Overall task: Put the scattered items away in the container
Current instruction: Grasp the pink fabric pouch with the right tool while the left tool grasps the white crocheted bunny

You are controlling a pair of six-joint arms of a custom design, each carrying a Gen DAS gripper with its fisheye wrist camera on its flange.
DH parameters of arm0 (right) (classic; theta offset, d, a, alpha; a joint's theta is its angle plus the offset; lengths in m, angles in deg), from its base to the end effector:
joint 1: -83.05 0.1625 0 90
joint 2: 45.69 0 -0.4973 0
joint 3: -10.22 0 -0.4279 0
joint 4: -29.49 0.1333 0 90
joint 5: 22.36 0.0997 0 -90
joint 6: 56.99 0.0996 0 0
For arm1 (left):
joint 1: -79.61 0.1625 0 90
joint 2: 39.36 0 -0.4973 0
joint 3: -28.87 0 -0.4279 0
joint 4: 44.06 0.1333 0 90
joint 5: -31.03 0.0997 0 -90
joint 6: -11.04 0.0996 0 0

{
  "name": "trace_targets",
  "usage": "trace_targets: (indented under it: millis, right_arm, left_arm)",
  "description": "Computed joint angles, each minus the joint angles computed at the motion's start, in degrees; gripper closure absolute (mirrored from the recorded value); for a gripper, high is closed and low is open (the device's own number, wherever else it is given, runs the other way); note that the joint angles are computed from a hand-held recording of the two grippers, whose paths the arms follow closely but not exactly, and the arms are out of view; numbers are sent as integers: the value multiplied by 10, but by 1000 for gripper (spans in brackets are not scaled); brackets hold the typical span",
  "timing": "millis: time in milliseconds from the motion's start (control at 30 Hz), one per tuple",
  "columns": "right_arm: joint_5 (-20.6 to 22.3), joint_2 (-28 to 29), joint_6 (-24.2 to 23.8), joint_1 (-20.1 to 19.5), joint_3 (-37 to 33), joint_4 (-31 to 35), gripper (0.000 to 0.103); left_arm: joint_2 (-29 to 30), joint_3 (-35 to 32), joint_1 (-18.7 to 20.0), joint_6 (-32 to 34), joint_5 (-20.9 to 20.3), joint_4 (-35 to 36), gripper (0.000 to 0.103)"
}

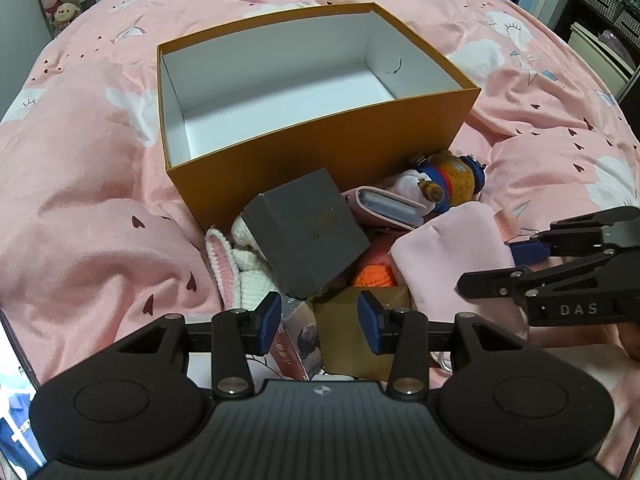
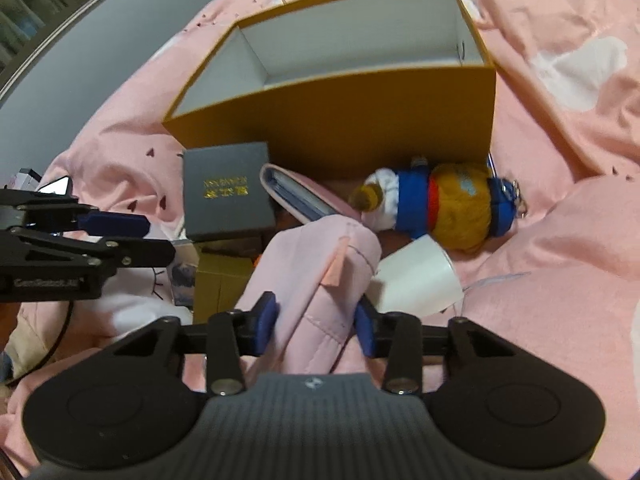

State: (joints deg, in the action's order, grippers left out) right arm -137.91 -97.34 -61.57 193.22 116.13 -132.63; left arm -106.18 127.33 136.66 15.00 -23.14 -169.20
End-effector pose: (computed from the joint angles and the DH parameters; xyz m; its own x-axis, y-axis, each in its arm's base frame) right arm 0.3196 -0.6080 0.1502 -0.8634 -0.2577 0.4337 -0.3984 0.8757 -0.2729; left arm -0.2006 -0.6618 0.3207 -0.6606 0.4679 -0.5871 0.5899 0.8072 -0.0206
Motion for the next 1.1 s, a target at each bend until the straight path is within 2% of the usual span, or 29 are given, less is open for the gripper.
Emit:
trace_targets:
  millis: [167, 267, 367, 467, 567, 667, 900, 1033, 1100]
  right_arm:
    - [-38, 1, -74, 21, 5, -60, 68]
    - [-79, 7, -122, 33, 3, -116, 68]
    - [-105, 9, -150, 37, -4, -156, 68]
    - [-137, 16, -177, 38, -9, -191, 68]
    - [-176, 30, -217, 39, -13, -228, 68]
    - [-171, 28, -195, 28, -15, -199, 68]
    - [-164, 37, -178, 18, -20, -183, 67]
    - [-160, 39, -177, 15, -20, -183, 66]
    - [-160, 40, -176, 16, -19, -184, 66]
  left_arm:
    - [1, -6, 4, -8, 3, -5, 53]
    - [1, -10, 7, -9, 2, -4, 53]
    - [2, -11, 8, -4, 3, -8, 52]
    - [4, -13, 11, -3, 16, -13, 47]
    - [14, -26, 22, -16, 32, -11, 47]
    - [28, -46, 37, -29, 35, 5, 47]
    - [50, -55, 63, 1, 27, -3, 50]
    - [50, -51, 80, 8, -16, -31, 49]
    - [50, -48, 86, 12, -34, -49, 56]
